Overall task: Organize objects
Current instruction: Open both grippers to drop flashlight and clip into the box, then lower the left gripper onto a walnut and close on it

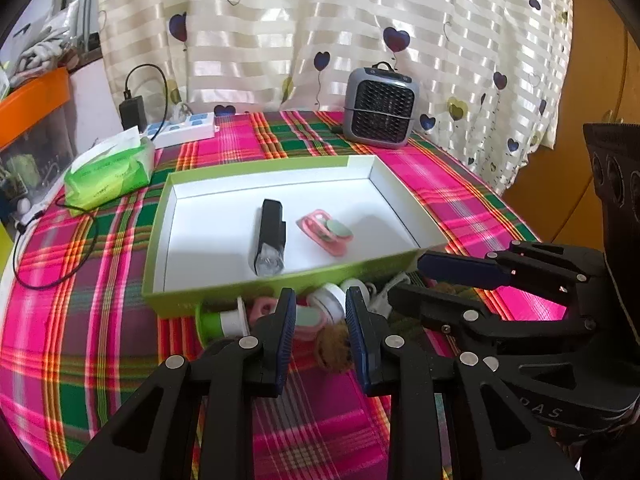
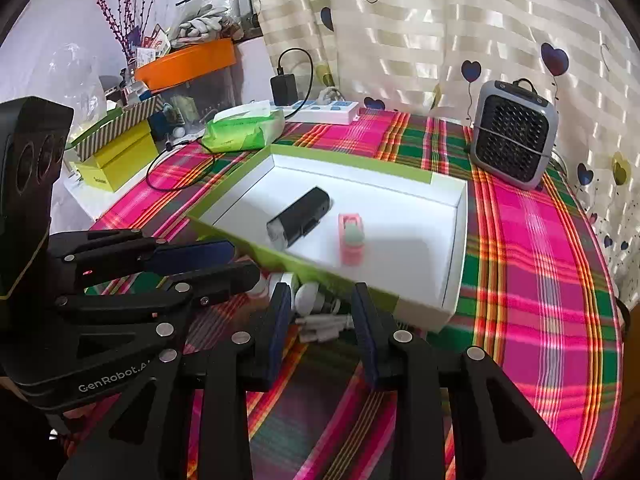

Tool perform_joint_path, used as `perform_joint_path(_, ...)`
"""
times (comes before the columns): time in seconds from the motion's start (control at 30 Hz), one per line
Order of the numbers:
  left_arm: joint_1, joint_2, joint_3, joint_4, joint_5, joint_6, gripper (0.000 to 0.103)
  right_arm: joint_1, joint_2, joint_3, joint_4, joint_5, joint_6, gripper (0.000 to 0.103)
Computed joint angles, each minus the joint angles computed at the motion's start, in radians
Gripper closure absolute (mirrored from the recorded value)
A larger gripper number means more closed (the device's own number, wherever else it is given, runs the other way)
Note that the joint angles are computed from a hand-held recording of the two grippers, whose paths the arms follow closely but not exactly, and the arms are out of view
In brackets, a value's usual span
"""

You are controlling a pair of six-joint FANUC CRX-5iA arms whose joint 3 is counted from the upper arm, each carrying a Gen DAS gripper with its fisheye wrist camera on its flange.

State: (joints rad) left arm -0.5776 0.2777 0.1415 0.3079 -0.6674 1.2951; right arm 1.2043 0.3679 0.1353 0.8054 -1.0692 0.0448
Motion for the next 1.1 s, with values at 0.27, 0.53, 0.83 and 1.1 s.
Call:
perform_joint_path(0.27,-0.005,-0.02,-0.03,-0.013,0.005,0.013,0.081,0.018,0.003,-0.008,0.001,0.003,-0.022,0.07)
perform_joint_path(0.53,-0.008,-0.031,-0.058,0.001,0.007,0.005,0.081,0.031,0.005,-0.011,-0.006,-0.008,-0.033,0.07)
perform_joint_path(0.83,-0.011,-0.035,-0.07,0.003,0.005,0.004,0.081,0.04,0.004,-0.02,-0.012,-0.01,-0.048,0.07)
perform_joint_path(1.1,-0.008,-0.025,-0.068,0.031,-0.006,-0.022,0.081,0.04,-0.003,-0.034,-0.013,0.0,-0.055,0.07)
